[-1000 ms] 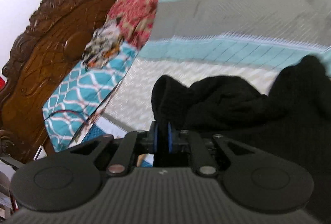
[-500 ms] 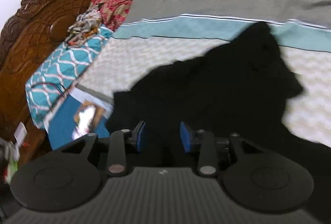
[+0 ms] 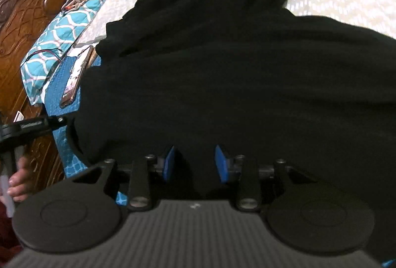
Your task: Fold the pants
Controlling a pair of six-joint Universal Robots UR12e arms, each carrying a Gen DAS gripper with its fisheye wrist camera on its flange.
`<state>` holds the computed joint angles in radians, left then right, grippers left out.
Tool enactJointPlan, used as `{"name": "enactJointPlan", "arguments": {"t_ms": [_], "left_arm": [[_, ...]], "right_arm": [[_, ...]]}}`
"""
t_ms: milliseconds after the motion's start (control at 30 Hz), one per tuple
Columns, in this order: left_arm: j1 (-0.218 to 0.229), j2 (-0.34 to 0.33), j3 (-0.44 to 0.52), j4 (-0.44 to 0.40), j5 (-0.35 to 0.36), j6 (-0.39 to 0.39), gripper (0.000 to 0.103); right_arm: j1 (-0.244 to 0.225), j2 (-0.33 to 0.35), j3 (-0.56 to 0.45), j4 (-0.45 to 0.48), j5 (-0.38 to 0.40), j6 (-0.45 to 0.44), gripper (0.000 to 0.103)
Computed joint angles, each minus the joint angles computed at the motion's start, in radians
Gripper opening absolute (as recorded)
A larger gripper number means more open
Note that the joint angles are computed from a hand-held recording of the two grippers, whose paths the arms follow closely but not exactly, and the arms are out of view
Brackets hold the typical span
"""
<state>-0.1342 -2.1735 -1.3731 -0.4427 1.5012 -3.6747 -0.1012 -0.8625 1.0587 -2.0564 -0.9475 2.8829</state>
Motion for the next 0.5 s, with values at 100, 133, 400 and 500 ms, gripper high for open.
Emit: {"name": "enactJointPlan", "arguments": {"t_ms": [100,133,400,500], "left_arm": [[0.021,0.038,-0.05,0.082,-0.046,-0.054,0.007],[0.023,0.042,-0.051,0.113,-0.034,-0.062,0.009],[-0.003,-0.128,0.264,0.03,-0.025,0.057,0.013],[-0.018,-0.243,0.457,-0.072,-0.047,0.083,0.013]], "right_arm": [[-0.021,0.017,-0.024,-0.077,0.07,0.081,0.04],[-0.03,0.027,-0.034,-0.123,0.081,0.128,0.04],[-0.065,0.22,-0.335,-0.315,-0.007,0.631,0.04],[-0.06,0.336,-0.521,-0.265,-0.02,0.771,0.04]]}}
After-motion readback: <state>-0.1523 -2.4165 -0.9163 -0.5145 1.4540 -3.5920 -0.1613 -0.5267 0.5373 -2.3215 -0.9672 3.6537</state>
